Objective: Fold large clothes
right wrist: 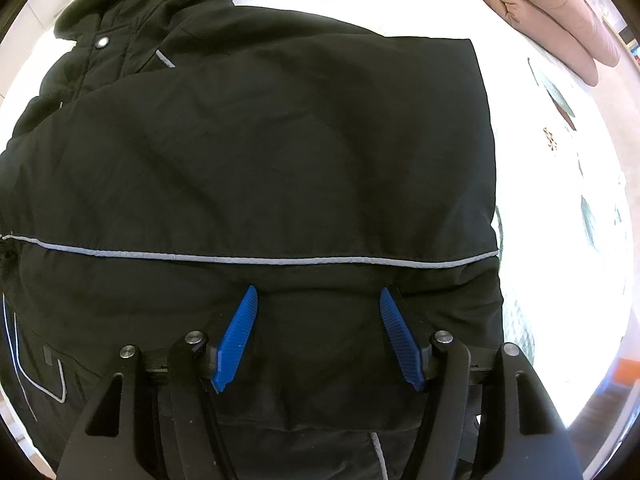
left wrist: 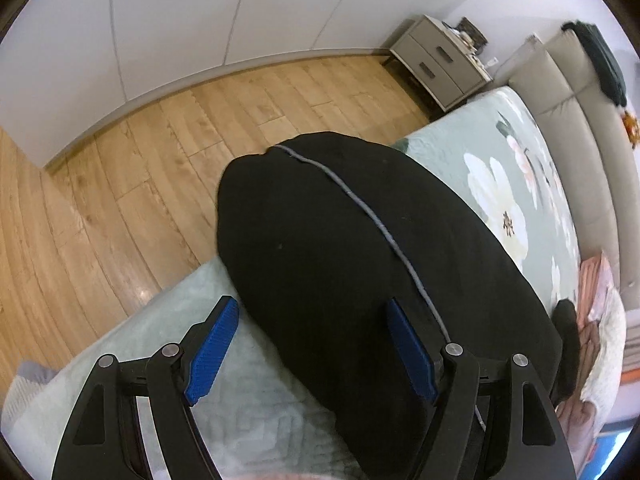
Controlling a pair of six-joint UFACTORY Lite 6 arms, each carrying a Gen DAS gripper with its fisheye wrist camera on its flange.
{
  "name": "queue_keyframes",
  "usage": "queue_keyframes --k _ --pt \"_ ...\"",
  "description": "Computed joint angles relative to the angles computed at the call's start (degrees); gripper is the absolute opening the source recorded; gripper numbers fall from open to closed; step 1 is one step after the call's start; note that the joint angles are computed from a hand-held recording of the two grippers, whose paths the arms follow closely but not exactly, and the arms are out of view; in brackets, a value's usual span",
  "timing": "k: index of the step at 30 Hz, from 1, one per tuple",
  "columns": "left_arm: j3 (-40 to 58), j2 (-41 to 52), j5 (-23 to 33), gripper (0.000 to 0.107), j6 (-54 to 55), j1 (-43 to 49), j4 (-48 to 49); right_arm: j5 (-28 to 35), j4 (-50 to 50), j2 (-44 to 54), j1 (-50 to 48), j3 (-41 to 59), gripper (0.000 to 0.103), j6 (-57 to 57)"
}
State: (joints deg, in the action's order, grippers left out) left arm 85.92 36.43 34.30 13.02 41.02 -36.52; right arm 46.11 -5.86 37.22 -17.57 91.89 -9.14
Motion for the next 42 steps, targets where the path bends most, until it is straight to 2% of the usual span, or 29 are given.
queue_keyframes --k 2,4,7,12,16,22,25,28,32,35,38,42 --pt "1.36 0.84 -0.51 0.061 -0.84 -0.87 1.64 -0.47 -0.06 -0.46 0.06 -0.76 0.068 -0.10" --pt "1.81 0.62 -0.96 0.036 -0.86 -1.28 2.65 -0.58 0.16 -0.71 -0.06 -1.09 0.068 -0.52" --pt "0.39 -2.41 -1.79 0.022 -0.09 -2.29 3.33 -0.55 0.73 -0.68 -0.35 -1.12 0.069 -1.31" --pt "-4.81 -13.50 -3.55 0.019 0.06 -5.97 5.75 -0.67 1.40 -0.70 -0.70 -1.26 0.069 -2.29" --pt "-7.34 -23.10 -3.46 0.018 -4.17 -12.35 11.29 -0.22 2.44 -0.50 -1.28 -0.77 0.070 -3.72" --pt "-7.19 -34.11 -2.49 0.017 -25.17 -32.05 36.14 -0.19 4.20 -0.86 -2.29 -0.96 0.071 -6.71" --pt "-3.87 -34.61 0.84 0.015 -36.04 -45.21 50.01 0.70 5.93 -1.10 -2.92 -0.51 0.071 -9.14" --pt "-0.60 -32.84 4.00 0.011 -41.87 -56.78 58.58 2.23 11.10 -3.30 -4.37 -1.26 0.071 -14.75" --pt "5.85 -25.72 6.89 0.007 -44.42 -71.13 62.67 5.49 16.82 -6.80 -6.99 -1.90 0.071 -21.57" --pt "10.07 -18.82 7.88 0.007 -43.19 -78.06 59.32 8.21 18.97 -7.78 -9.27 -0.61 0.071 -25.00" --pt "11.50 -15.54 8.69 0.009 -43.72 -81.56 55.61 11.69 20.81 -6.72 -11.58 2.34 0.071 -27.40" --pt "7.80 -17.34 8.49 0.010 -46.22 -80.34 50.52 18.58 26.89 -4.41 -11.21 8.46 0.071 -30.71"
